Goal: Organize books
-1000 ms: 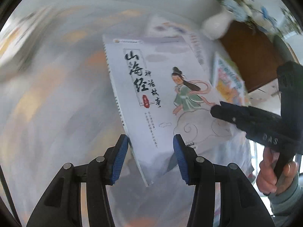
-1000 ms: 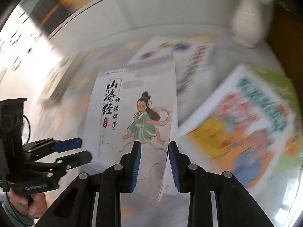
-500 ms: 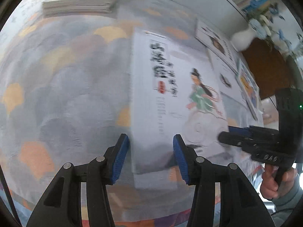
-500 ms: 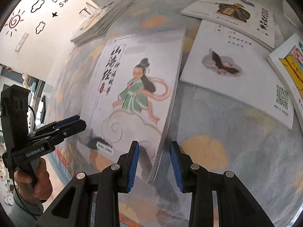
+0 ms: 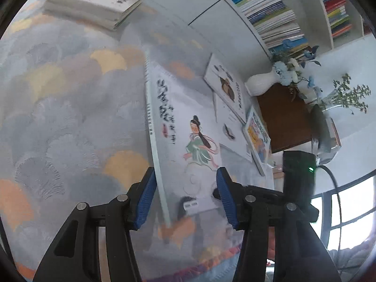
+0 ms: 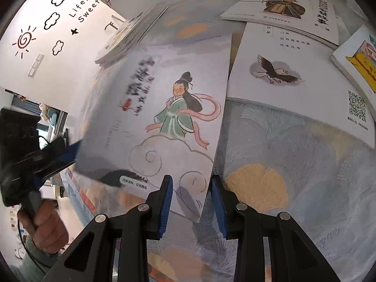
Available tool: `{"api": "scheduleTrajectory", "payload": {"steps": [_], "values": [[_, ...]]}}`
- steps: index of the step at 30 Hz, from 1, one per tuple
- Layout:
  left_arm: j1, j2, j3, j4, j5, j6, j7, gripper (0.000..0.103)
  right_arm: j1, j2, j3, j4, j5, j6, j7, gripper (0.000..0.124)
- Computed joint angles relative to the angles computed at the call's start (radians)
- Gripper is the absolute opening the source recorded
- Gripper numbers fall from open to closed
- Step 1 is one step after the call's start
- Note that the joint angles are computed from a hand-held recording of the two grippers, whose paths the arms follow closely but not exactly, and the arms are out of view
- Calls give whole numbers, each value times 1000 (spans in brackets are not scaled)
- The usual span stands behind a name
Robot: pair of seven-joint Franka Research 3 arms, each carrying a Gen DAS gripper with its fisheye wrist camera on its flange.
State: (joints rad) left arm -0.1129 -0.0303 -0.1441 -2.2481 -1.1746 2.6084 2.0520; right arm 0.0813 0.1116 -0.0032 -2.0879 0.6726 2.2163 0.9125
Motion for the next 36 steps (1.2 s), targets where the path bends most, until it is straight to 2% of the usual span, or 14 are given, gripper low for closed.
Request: {"api": "scheduleTrajectory", "payload": {"steps": [3,4,8,12,14,17,20,22,23,26,28,30,33,36], "values": [[-13,46,-21,32,105,44,-71,37,5,-11,2,-11,-17,19,-4,33],[-13,54,-25,37,129,43,-87,30,6,-21,1,-21,-17,20,-3,33],[5,125,-46,96,79,-28,-114,21,5,-11,1,-7,8,-7,5,39],[30,80,-56,80,-176,-47,8,21,-33,23,-15,40,88,-135,16,47],[38,64,-38,82,-256,-101,51,21,-73,48,-28,59,179,-228,27,60],[49,70,-17,94,-299,-188,49,21,-133,119,-34,99,323,-367,51,61],[50,80,-14,96,-280,-212,12,21,-180,203,-16,133,461,-472,90,61],[55,78,-13,80,-265,-236,-18,21,-188,208,-4,127,514,-456,81,56],[54,75,-13,69,-229,-234,-58,21,-187,209,3,129,530,-449,69,39],[51,61,-9,54,-52,-221,-174,21,-165,178,7,116,494,-394,63,16],[48,49,-8,49,86,-203,-253,21,-141,148,3,114,425,-341,55,15],[50,45,-3,46,155,-210,-282,21,-88,93,4,93,290,-225,62,15],[56,54,2,54,229,-236,-295,21,-28,26,11,56,133,-97,71,15],[65,58,4,69,253,-285,-266,25,13,-13,17,28,26,-13,97,15]]}}
